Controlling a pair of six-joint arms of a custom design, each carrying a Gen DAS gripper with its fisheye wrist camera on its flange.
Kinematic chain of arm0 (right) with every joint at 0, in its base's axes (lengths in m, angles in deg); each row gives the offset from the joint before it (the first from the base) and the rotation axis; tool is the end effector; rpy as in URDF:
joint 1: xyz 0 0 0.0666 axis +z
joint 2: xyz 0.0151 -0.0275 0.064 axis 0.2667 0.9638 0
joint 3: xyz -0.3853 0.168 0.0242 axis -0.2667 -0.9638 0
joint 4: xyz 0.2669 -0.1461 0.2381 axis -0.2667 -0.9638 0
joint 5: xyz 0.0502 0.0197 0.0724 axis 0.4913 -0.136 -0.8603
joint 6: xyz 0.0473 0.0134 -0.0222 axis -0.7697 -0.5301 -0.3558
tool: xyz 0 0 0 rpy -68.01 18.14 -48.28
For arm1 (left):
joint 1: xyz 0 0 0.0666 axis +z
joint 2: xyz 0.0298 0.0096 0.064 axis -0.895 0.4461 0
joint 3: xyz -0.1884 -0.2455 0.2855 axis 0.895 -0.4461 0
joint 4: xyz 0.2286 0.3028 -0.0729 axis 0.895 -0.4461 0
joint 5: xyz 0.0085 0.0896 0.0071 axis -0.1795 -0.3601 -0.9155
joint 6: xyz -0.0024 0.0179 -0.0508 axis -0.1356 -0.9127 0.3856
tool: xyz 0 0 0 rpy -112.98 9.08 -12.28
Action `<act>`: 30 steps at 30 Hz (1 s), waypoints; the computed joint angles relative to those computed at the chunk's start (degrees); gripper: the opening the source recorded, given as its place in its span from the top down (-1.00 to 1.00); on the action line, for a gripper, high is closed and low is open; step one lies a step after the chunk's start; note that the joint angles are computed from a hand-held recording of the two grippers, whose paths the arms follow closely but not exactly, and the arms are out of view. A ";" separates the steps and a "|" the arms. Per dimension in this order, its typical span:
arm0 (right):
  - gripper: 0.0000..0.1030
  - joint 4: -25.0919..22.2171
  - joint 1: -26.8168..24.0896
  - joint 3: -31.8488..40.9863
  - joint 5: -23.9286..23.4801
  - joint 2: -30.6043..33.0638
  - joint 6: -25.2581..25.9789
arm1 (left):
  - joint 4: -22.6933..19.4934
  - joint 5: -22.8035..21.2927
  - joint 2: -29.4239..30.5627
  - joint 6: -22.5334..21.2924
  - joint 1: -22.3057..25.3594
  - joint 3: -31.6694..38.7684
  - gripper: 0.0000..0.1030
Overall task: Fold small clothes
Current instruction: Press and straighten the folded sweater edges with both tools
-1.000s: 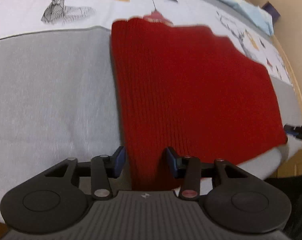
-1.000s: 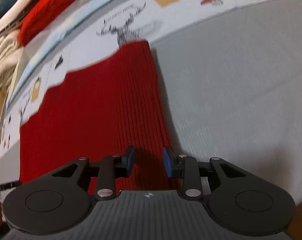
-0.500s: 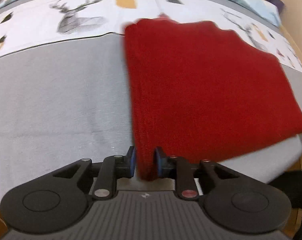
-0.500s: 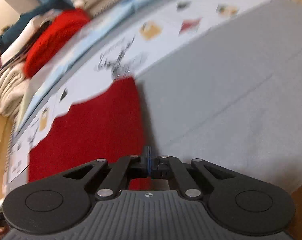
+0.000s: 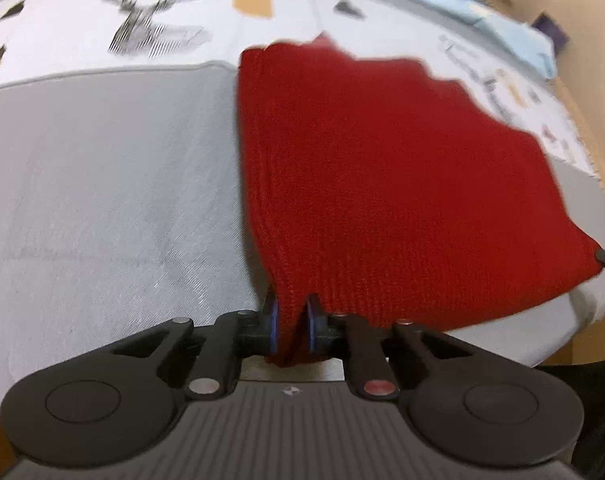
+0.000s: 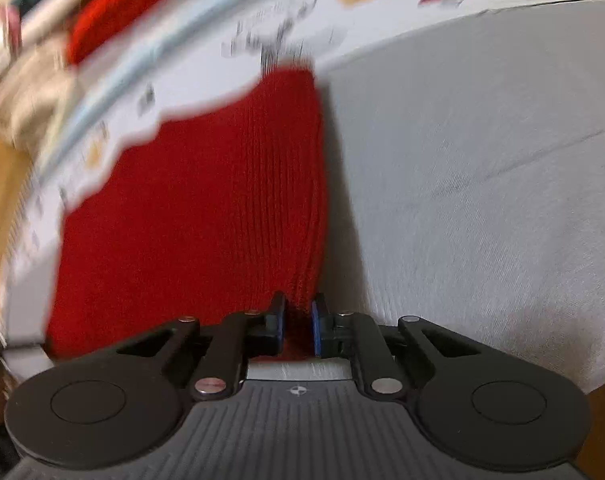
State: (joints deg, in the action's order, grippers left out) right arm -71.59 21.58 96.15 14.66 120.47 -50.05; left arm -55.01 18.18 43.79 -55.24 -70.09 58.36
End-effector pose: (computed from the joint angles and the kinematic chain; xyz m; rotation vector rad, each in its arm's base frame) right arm 0.6596 0.0886 0.4770 -0.2450 2.6440 0.7785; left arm 0.4241 -0.0504 0.4714 -0.5905 2.6499 -0.2414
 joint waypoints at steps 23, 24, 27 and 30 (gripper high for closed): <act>0.37 1.07 2.93 -3.06 9.14 -1.50 8.95 | -4.59 -3.84 3.89 -12.85 -6.79 2.35 0.35; 0.36 -1.64 3.30 -1.43 12.23 -0.28 10.02 | -4.55 -3.71 4.00 -12.78 -6.70 2.45 0.35; 0.29 -3.45 3.25 -0.11 13.66 0.63 9.47 | -2.35 -3.49 2.44 -9.88 -5.77 1.93 0.35; 0.29 1.15 2.64 -3.91 11.47 -2.29 9.25 | -0.71 -3.48 1.15 -6.52 -4.08 1.45 0.37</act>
